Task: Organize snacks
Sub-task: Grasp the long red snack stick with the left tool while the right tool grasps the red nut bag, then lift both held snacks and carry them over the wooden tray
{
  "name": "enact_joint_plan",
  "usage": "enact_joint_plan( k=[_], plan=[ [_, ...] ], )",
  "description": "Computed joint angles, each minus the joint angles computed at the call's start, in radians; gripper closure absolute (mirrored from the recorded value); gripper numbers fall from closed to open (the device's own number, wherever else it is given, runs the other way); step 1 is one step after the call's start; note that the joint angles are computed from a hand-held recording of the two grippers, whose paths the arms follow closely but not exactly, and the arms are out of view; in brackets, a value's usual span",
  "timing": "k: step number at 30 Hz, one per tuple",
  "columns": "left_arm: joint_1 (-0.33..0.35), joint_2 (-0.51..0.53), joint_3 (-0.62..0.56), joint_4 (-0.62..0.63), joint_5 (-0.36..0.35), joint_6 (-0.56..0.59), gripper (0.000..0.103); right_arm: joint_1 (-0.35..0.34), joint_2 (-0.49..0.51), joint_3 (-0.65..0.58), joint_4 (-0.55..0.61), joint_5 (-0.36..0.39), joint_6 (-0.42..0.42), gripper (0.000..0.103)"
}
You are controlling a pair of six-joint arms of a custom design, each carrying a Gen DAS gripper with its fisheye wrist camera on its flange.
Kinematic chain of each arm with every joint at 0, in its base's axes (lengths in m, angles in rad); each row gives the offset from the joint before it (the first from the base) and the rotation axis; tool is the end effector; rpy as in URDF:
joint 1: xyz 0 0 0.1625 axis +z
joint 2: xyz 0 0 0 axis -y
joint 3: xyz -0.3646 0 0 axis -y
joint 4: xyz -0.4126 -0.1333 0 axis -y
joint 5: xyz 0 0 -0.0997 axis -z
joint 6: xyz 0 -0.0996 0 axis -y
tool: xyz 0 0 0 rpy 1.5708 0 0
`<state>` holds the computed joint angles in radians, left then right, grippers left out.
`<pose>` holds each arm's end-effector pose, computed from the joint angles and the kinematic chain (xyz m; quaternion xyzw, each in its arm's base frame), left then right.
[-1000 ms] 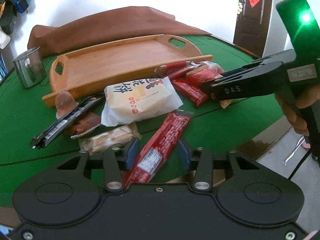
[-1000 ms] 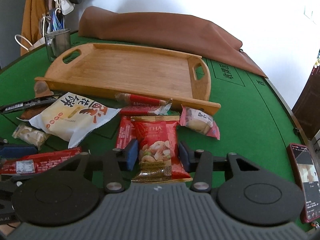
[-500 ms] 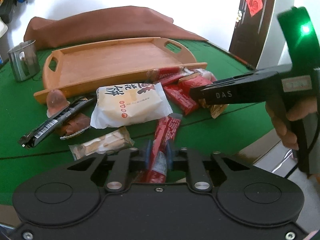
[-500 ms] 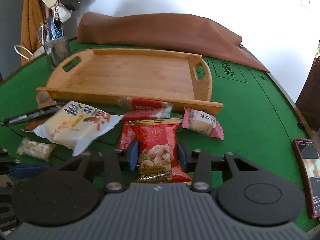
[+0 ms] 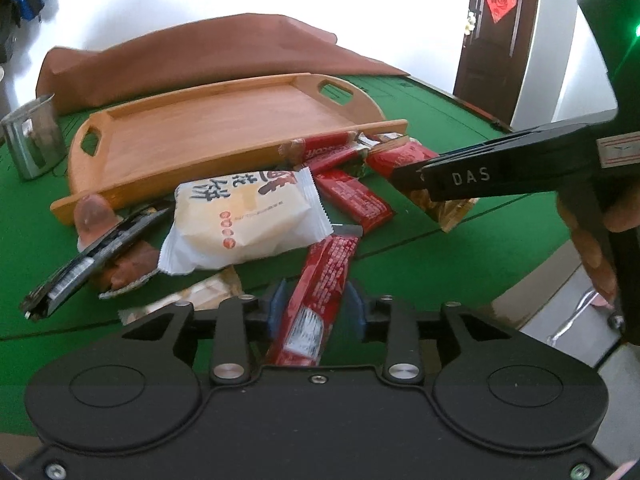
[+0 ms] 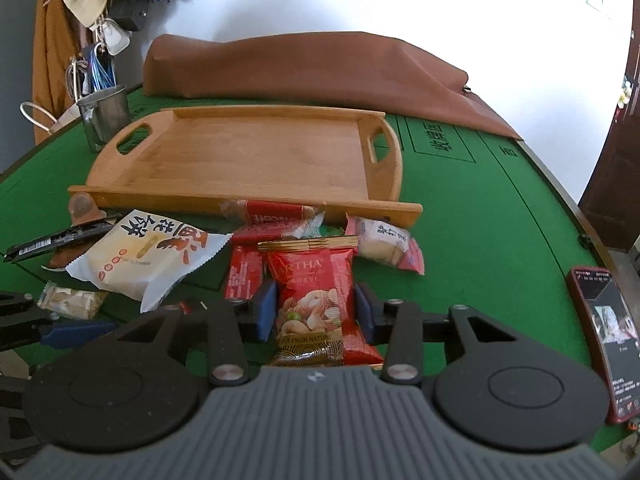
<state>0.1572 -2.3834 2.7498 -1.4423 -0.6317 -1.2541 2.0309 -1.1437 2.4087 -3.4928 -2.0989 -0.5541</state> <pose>-0.1446 -0.2393 0.1663 0.1794 0.8530 -0.3752 0.3153 0.2551 -0.3275 0.0937 0.3701 -0.8396 0.2995 0.2614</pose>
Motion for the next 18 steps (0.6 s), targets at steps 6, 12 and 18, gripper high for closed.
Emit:
enact_joint_plan(
  k=[6,12,18],
  plan=[
    [0.021,0.076,0.004,-0.084,0.035,0.061,0.079,-0.001,-0.01,0.02,-0.023,-0.008,0.0,0.056],
    [0.04,0.06,-0.002,-0.126,0.026,0.078,0.089,0.0,-0.038,0.047,0.001,-0.002,0.003,0.056],
    [0.007,0.005,-0.003,-0.092,0.017,0.066,0.092,0.007,-0.061,0.058,-0.004,0.015,0.014,0.056]
  ],
)
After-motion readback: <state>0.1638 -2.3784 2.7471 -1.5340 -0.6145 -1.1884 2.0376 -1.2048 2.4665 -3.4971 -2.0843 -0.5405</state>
